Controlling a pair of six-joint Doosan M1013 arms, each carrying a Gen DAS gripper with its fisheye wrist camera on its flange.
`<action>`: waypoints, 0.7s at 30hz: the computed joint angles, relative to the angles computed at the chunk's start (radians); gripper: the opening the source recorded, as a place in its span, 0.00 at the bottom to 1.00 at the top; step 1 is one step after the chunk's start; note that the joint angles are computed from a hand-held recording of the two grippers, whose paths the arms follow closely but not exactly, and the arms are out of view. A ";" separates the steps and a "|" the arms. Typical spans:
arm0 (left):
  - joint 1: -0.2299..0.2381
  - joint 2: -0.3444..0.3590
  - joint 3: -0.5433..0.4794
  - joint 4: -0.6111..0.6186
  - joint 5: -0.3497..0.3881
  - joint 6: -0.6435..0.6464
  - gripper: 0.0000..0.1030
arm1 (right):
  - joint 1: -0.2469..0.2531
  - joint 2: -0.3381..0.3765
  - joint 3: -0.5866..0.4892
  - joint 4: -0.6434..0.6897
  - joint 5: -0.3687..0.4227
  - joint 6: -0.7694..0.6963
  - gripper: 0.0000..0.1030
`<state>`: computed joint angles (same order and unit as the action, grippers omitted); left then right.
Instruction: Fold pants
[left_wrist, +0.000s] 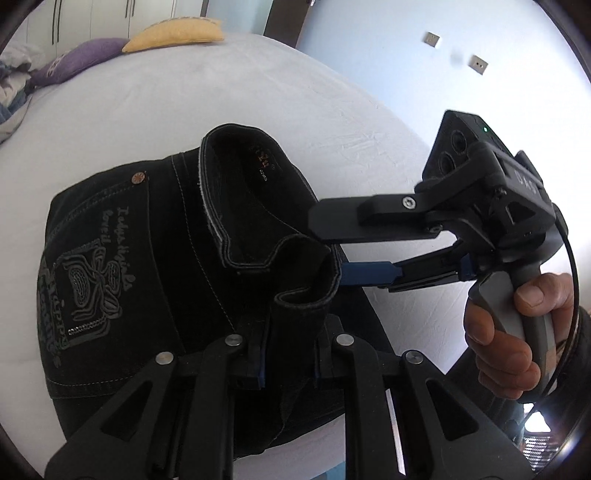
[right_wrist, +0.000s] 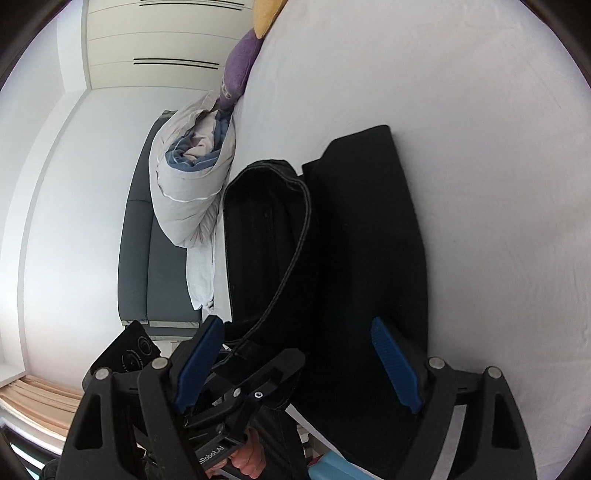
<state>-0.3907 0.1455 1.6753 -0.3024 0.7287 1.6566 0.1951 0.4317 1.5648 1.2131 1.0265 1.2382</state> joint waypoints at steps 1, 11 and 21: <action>-0.009 -0.004 0.002 0.022 -0.005 -0.008 0.14 | 0.005 0.007 -0.012 0.004 0.011 -0.012 0.83; -0.125 -0.002 0.001 0.295 -0.015 -0.106 0.14 | 0.046 0.038 -0.133 -0.289 0.079 0.056 0.52; -0.220 0.042 -0.016 0.528 0.031 -0.189 0.25 | -0.002 -0.030 -0.010 -0.293 -0.022 0.068 0.42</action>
